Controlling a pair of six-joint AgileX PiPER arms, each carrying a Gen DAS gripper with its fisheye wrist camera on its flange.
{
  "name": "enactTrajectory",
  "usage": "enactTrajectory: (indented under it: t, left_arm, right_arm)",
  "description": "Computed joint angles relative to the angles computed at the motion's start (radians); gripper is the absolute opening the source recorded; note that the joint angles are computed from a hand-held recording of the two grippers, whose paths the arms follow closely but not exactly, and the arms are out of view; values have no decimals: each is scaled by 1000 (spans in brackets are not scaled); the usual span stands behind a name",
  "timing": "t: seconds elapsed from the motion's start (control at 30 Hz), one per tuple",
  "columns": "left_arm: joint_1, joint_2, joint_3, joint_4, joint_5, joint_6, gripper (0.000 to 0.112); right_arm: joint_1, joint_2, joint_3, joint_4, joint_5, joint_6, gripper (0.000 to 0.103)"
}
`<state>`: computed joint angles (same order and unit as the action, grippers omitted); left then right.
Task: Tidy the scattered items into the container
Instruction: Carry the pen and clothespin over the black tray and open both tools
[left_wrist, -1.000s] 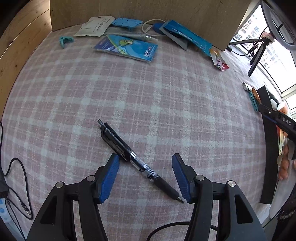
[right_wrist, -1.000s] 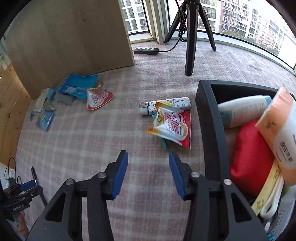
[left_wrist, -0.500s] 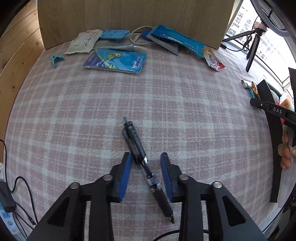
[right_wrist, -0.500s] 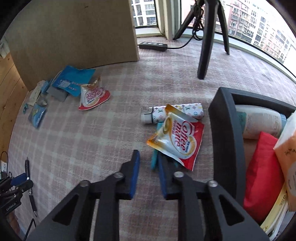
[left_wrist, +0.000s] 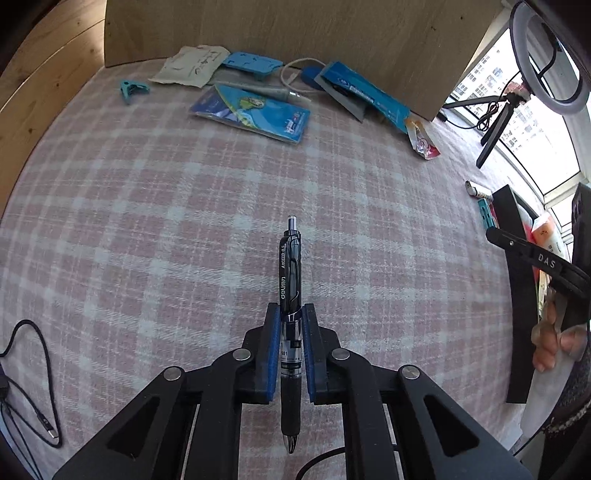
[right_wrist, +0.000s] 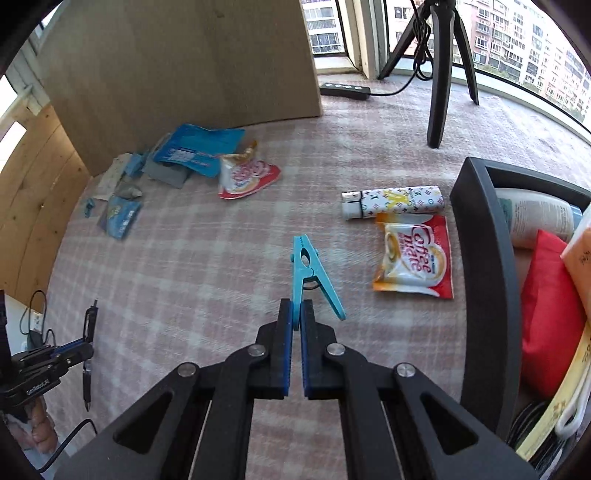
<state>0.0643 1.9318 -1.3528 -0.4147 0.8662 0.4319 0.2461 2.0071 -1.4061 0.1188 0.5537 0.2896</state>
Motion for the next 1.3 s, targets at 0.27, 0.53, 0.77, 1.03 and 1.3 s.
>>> enactTrajectory:
  t: [0.27, 0.53, 0.77, 1.03, 1.3]
  left_arm:
    - [-38, -35, -49, -21, 48, -1, 10]
    - [-206, -19, -142, -35, 67, -50, 10]
    - [-378, 1, -252, -54, 114, -88, 10]
    - [-583, 100, -469, -96, 195, -184, 11]
    - [-757, 208, -674, -75, 263, -267, 10]
  right_arm:
    - [12, -164, 130, -43, -22, 77, 4]
    - [-58, -410, 328, -152, -3, 192, 4]
    - [-214, -632, 499, -157, 44, 174, 4]
    - [-421, -820, 631, -95, 108, 58, 4]
    - [-643, -894, 660, -24, 154, -102, 4]
